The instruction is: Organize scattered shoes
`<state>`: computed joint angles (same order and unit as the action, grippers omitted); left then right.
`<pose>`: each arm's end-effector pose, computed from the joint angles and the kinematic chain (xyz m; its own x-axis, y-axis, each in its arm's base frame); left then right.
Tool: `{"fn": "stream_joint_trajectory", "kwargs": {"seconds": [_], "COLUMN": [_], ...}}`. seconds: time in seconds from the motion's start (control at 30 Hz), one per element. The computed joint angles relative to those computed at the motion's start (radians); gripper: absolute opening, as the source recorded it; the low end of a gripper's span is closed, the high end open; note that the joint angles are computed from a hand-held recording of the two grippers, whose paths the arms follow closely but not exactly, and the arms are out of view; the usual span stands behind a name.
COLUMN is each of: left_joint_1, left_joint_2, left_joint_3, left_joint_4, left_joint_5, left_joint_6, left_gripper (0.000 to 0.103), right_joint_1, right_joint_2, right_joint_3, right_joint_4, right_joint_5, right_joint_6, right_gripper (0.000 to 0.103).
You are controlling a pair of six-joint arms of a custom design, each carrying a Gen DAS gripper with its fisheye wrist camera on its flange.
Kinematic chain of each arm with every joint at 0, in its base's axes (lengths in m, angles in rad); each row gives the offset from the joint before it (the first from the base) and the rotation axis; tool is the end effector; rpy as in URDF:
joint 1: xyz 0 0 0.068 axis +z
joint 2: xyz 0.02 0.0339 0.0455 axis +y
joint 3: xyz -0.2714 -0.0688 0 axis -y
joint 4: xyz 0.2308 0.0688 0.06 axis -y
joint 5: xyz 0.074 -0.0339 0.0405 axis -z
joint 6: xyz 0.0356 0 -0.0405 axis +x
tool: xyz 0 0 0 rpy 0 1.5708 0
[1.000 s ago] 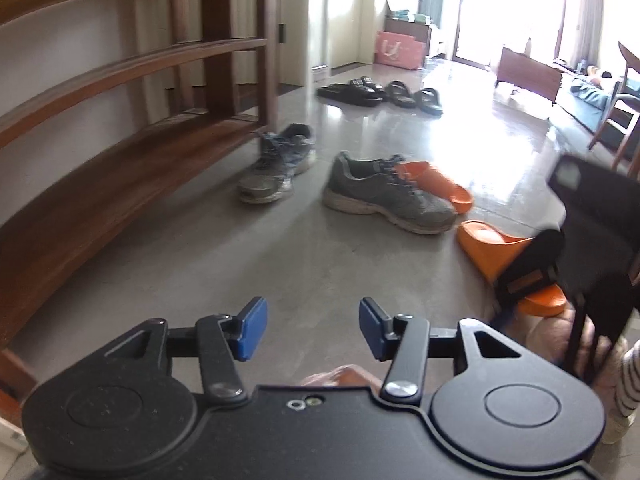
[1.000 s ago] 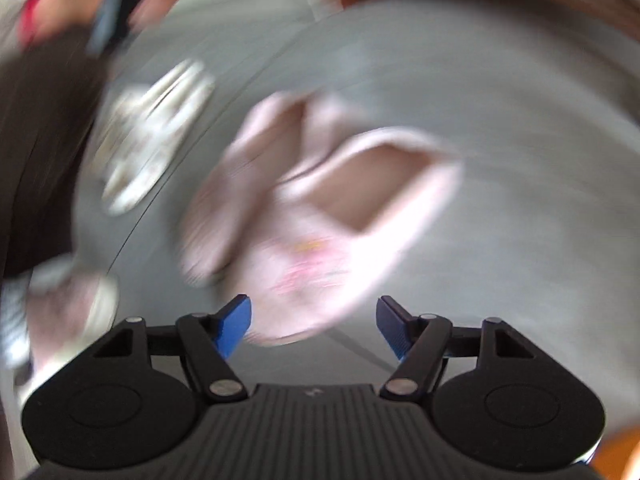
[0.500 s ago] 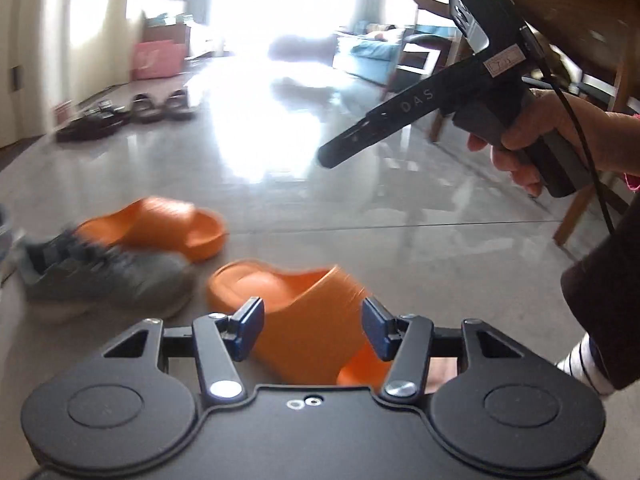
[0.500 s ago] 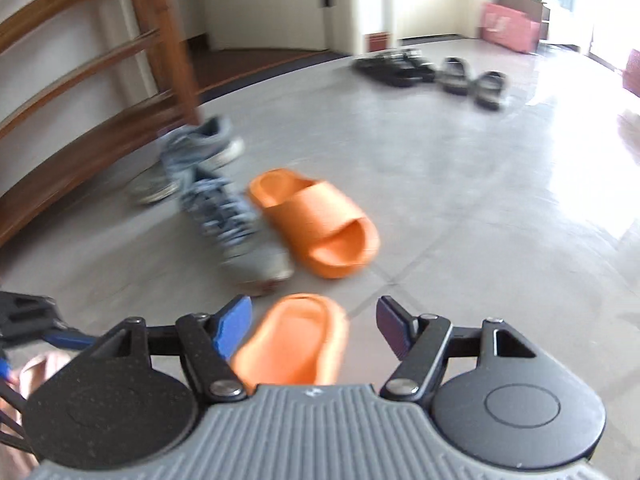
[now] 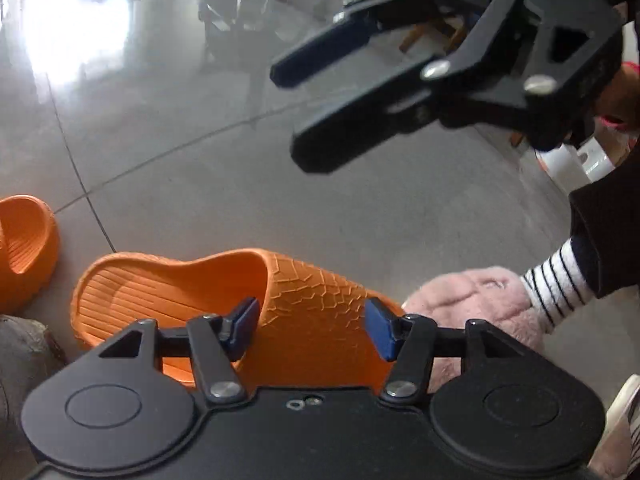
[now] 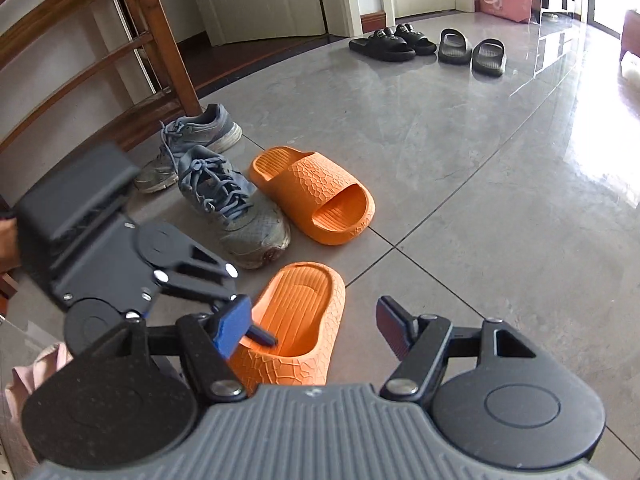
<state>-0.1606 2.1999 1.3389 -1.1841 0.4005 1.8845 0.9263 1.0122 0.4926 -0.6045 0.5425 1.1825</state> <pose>0.3204 -0.0660 0.1020 0.2439 0.8478 -0.4708 0.8441 -0.4246 -0.3274 0.1057 0.1100 0.1869 -0.7148 0.3683 -0.5945 0.2930 0.9296 0.2235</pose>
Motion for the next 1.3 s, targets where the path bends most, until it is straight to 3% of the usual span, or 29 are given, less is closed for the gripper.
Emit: {"fn": "stream_joint_trajectory", "kwargs": {"seconds": [0.03, 0.1, 0.27, 0.4, 0.53, 0.63, 0.8, 0.9, 1.0, 1.2, 1.3], "left_joint_1": [-0.012, -0.004, 0.091, 0.247, 0.455, 0.6, 0.749, 0.764, 0.756, 0.644, 0.589], "left_joint_2": [0.014, 0.035, 0.005, -0.001, -0.091, -0.115, -0.049, -0.034, -0.007, 0.091, 0.071], "left_joint_3": [0.012, 0.043, 0.0, 0.017, -0.056, -0.063, 0.084, 0.14, 0.19, 0.305, 0.259], "left_joint_4": [-0.009, -0.031, -0.015, -0.101, -0.079, -0.063, -0.064, -0.014, -0.014, -0.109, -0.009], "left_joint_5": [0.002, 0.046, 0.087, 0.097, 0.095, 0.104, 0.199, 0.23, 0.224, 0.099, 0.079], "left_joint_6": [-0.013, -0.05, -0.108, -0.12, -0.065, -0.047, -0.217, -0.278, -0.252, -0.075, -0.069], "left_gripper": [0.05, 0.03, 0.023, 0.012, 0.012, 0.011, 0.009, 0.009, 0.008, 0.011, 0.016], "right_joint_1": [0.001, 0.005, 0.026, 0.015, 0.011, -0.015, -0.021, -0.017, -0.017, -0.024, -0.015], "right_joint_2": [-0.009, -0.032, -0.035, -0.052, -0.035, 0.013, 0.218, 0.39, 0.491, 0.597, 0.629], "right_joint_3": [-0.002, -0.011, -0.01, -0.02, -0.019, -0.013, 0.073, 0.176, 0.25, 0.331, 0.366], "right_joint_4": [-0.006, -0.007, -0.022, -0.004, 0.053, 0.156, 0.348, 0.432, 0.482, 0.51, 0.476], "right_joint_5": [0.003, 0.011, 0.048, 0.059, 0.059, 0.017, -0.079, -0.138, -0.175, -0.221, -0.22], "right_joint_6": [0.003, 0.01, 0.023, 0.029, -0.008, -0.112, -0.362, -0.511, -0.589, -0.621, -0.633], "right_gripper": [0.072, 0.072, 0.072, 0.072, 0.072, 0.072, 0.072, 0.072, 0.072, 0.072, 0.072]}}
